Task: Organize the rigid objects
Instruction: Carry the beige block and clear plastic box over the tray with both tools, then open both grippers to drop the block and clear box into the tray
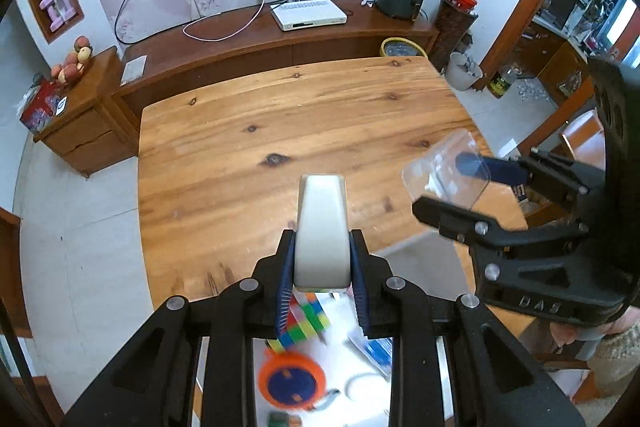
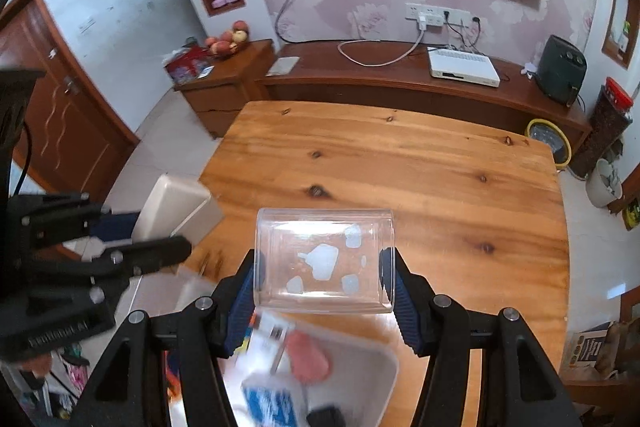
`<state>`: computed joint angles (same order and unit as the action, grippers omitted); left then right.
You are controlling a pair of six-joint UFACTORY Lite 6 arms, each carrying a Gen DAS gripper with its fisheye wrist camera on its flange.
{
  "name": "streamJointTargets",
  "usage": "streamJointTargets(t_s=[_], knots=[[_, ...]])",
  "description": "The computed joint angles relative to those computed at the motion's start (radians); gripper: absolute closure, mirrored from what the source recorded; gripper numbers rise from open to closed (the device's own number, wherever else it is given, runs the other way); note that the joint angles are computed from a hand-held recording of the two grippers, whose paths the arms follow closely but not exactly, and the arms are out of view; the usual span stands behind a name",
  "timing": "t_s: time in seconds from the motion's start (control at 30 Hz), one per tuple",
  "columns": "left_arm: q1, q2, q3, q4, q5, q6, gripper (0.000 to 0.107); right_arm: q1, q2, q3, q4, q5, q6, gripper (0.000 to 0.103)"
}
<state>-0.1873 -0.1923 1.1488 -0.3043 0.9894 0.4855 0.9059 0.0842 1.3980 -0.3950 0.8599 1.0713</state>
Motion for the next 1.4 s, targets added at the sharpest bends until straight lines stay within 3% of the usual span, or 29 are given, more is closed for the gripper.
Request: streamJointTargets(t_s=[0.27,0.53,0.9,1.4], knots=[[-0.002,-0.323,-0.223,0.051,0.061,-0.066,0.080,0.278,-0.123,-0.106,-0.081,0.111,0.235,0.043],[0.010,-0.539,-0.461,0.114,0.112,-0.154,0.080,0.494,-0.042,-0.112,-0.074,0.188,0.340,0.043],[-0.097,-0.729,-0.760,0.264,0.071,-0.369,0.079,0.583,0.101,-0.144,0.054,0.130,0.350,0.043],[-0.192,-0.798,-0.889,0.366,0.061,-0.534,0.076,0.602,0.130,-0.156,0.088,0.119,0.404,0.039]])
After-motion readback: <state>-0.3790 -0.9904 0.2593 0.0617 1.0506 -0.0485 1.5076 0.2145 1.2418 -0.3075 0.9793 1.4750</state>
